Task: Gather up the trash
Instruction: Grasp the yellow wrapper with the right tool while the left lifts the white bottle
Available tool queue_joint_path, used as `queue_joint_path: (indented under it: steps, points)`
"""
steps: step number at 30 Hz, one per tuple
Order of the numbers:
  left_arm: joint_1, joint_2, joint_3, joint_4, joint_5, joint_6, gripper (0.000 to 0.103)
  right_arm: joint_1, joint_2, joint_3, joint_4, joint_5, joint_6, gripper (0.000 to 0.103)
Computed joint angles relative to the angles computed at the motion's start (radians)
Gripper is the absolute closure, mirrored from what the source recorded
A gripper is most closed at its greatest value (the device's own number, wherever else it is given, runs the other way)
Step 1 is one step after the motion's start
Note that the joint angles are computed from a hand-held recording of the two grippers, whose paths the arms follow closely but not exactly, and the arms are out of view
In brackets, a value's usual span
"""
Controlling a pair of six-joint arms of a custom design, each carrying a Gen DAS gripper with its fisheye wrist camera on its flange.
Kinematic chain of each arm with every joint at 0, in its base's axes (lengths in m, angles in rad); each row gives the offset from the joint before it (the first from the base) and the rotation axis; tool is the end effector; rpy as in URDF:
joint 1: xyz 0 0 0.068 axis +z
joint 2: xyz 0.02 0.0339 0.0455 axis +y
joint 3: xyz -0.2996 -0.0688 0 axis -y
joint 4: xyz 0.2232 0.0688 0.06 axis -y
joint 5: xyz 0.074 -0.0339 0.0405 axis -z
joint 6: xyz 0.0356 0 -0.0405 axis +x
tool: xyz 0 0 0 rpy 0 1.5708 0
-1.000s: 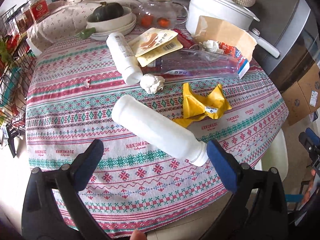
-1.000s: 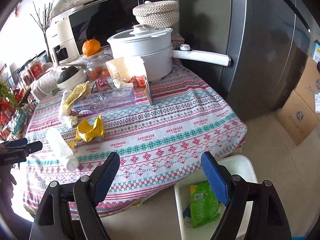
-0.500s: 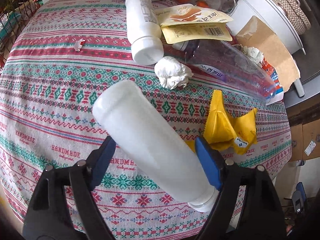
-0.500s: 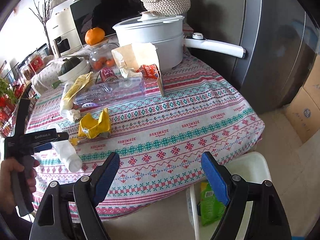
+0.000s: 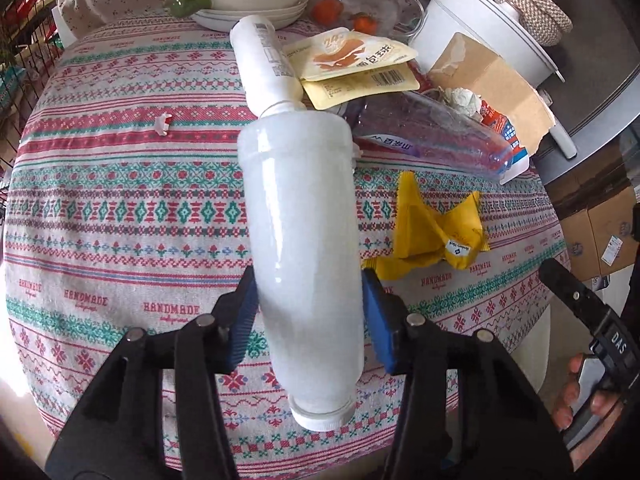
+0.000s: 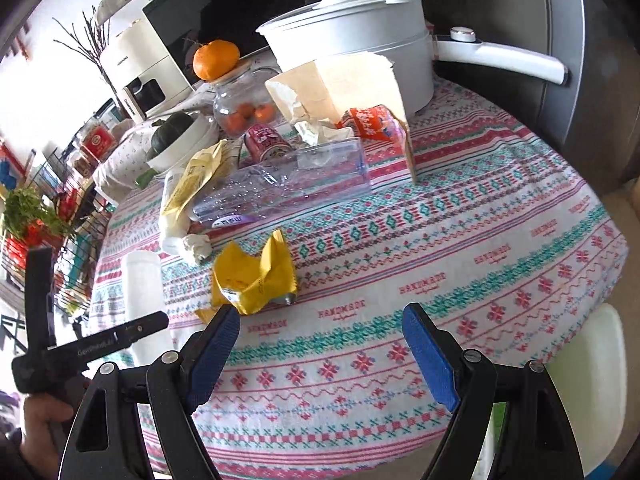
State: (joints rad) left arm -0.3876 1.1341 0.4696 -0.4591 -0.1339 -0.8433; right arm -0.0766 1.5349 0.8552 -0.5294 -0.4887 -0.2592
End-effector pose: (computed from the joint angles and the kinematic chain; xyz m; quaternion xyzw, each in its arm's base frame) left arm 0.1437 -0.0535 0.1960 -0.2342 0.9444 -0.0745 0.2183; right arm 0.2584 -0.0031 0.2207 -0.1304 0.9465 0.2055 0.2118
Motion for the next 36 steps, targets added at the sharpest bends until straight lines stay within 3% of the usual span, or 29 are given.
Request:
queue_joint_path:
  steps: [6, 10, 13, 16, 19, 22, 28, 36]
  points:
    - [-0.076, -0.159, 0.036, -0.168, -0.088, 0.018, 0.052, 0.083, 0.147, 0.011, 0.096, -0.064, 0.140, 0.019]
    - [-0.114, -0.167, 0.048, -0.196, -0.121, 0.011, 0.052, 0.149, 0.228, 0.012, 0.175, -0.023, 0.178, 0.023]
    - [-0.104, -0.163, 0.032, -0.180, -0.113, 0.009, 0.052, 0.168, 0.255, -0.015, 0.247, -0.003, 0.170, 0.037]
    - [-0.107, -0.165, 0.031, -0.186, -0.118, -0.003, 0.052, 0.167, 0.294, 0.012, 0.202, -0.057, 0.132, 0.073]
    - [-0.112, -0.155, 0.033, -0.181, -0.122, -0.013, 0.052, 0.170, 0.273, -0.011, 0.222, -0.063, 0.110, 0.078]
    - [-0.131, -0.143, 0.040, -0.177, -0.131, -0.029, 0.052, 0.155, 0.227, -0.016, 0.196, -0.076, 0.087, 0.085]
    - [-0.197, -0.145, 0.068, -0.184, -0.160, -0.059, 0.052, 0.068, 0.090, -0.006, 0.078, -0.105, -0.006, 0.086]
    - [-0.348, -0.085, 0.127, -0.162, -0.222, -0.122, 0.052, -0.193, -0.026, 0.062, -0.205, -0.163, -0.242, 0.086]
